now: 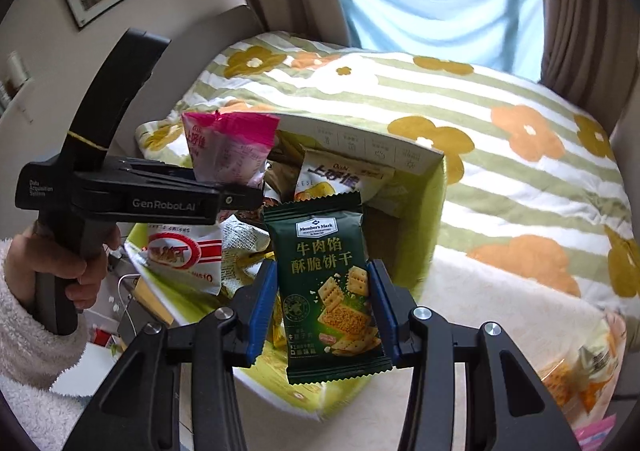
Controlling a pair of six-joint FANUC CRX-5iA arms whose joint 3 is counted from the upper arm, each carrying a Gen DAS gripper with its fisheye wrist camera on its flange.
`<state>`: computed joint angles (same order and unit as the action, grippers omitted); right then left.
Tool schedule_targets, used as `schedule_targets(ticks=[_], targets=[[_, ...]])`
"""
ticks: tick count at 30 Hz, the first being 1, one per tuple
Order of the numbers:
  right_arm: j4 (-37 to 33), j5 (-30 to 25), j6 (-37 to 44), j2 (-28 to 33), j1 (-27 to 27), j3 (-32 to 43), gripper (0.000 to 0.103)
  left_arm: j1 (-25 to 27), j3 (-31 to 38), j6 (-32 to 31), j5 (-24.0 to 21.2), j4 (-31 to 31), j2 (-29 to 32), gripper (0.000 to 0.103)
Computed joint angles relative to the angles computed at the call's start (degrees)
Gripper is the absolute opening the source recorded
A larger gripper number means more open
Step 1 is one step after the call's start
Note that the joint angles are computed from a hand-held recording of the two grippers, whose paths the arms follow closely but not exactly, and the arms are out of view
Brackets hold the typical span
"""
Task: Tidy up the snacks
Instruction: 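Open the left tool over the box while the right tool releases the green packet into it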
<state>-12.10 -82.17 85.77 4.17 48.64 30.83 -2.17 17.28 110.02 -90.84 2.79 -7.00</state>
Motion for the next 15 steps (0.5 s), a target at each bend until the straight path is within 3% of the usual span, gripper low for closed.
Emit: schedule_targets(ticks=[2, 4, 9, 15], targets=[[1.10, 0.30, -2.27, 0.16, 0.82, -0.59, 0.042, 1.12, -1.48, -0.71, 1.09, 0.82, -0.67, 0.081], [1.97, 0.26, -4.42, 0.32, 1.34, -1.16, 0.042, 2.08, -3.03, -1.38, 2.58, 1.59, -2.09, 0.092], [3.61, -0.85, -6.34, 1.09, 2.46, -1.49, 0.042, 2.20, -3.53, -1.74, 3.50, -0.77, -5.39, 0.092], [3.02, -1.36, -5.14, 2.17, 3.56, -1.12, 0.042, 2.27, -3.64, 1.87, 1.55, -5.46, -9.33, 0.092]])
